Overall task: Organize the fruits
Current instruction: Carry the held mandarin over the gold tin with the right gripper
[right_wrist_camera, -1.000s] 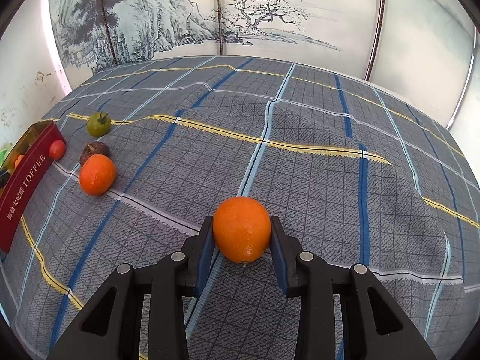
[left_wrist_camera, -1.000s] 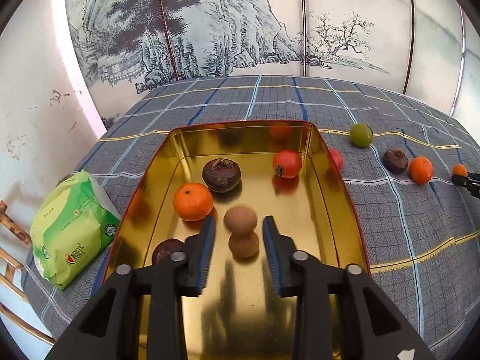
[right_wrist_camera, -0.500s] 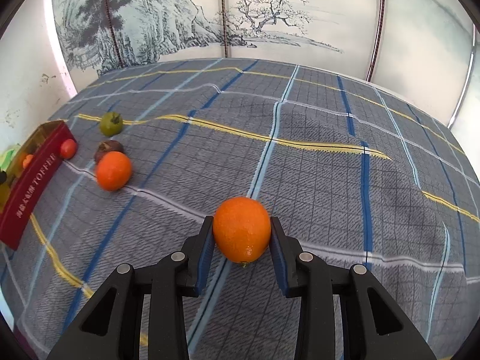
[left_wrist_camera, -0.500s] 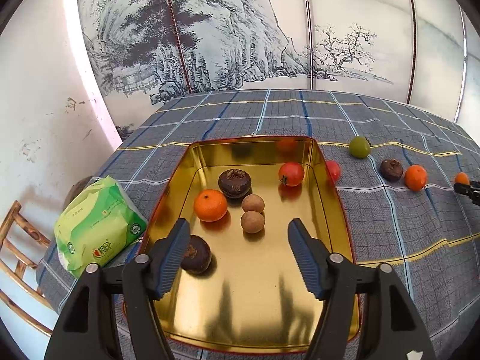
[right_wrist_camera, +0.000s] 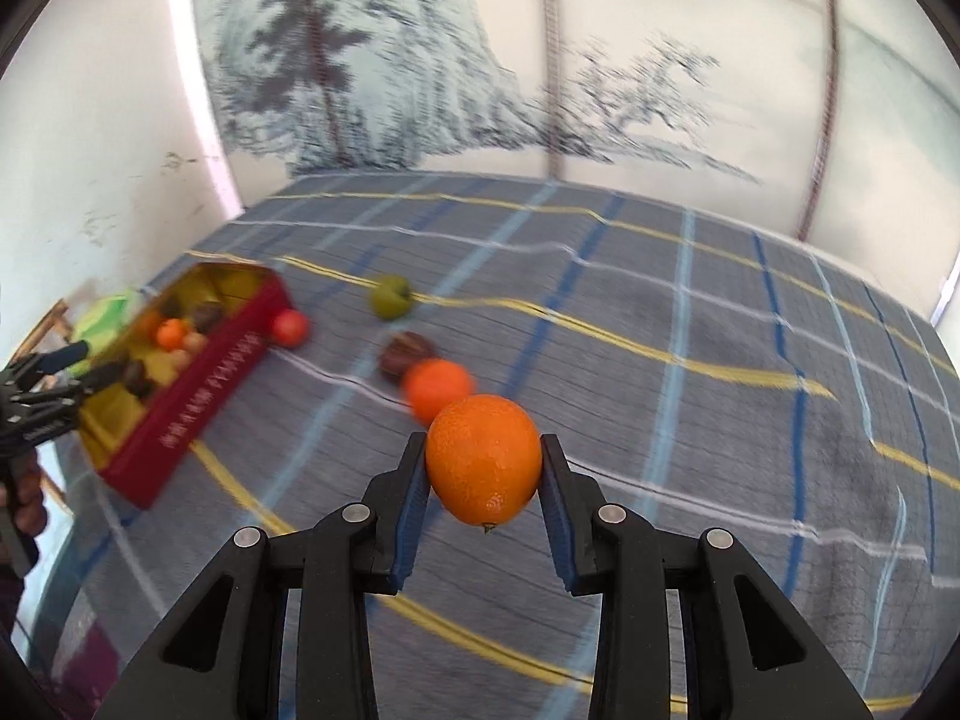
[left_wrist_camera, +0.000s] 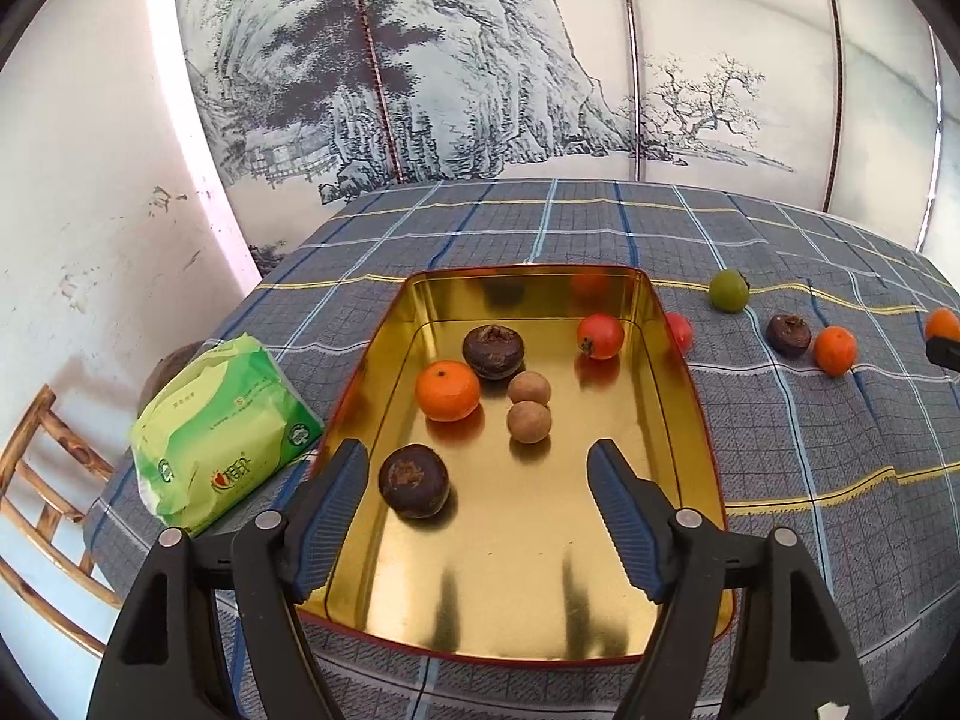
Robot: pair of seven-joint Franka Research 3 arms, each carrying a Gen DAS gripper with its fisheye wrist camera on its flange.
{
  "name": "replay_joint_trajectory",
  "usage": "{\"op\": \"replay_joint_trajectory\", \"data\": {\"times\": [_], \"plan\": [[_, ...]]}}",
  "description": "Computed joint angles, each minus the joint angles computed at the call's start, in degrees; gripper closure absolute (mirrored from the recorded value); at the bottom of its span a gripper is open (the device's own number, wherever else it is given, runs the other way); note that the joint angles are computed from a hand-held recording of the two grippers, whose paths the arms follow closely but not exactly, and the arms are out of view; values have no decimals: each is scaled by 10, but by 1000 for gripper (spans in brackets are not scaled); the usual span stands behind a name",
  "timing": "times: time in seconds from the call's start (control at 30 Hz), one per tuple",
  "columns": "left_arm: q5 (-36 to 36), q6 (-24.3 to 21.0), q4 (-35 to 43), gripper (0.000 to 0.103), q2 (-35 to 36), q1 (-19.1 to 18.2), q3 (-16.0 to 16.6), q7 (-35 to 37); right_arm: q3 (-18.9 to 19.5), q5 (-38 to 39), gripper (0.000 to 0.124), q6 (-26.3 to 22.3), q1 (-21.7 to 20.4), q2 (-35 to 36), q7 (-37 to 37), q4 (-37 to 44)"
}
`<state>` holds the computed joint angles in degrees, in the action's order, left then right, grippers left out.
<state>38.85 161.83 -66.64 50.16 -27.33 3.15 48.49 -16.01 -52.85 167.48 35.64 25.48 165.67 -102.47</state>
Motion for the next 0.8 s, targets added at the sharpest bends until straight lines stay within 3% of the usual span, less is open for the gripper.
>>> {"op": "replay_joint_trajectory", "data": {"times": [0.53,0.8], "plan": [[40,36,-71,19,-40,1,30,-74,104,222,87,-32,-17,157,-292,266],[55,44,-90,16,-51,7,34,-101,155,329,87,-94,-23,273,-430,448]]}}
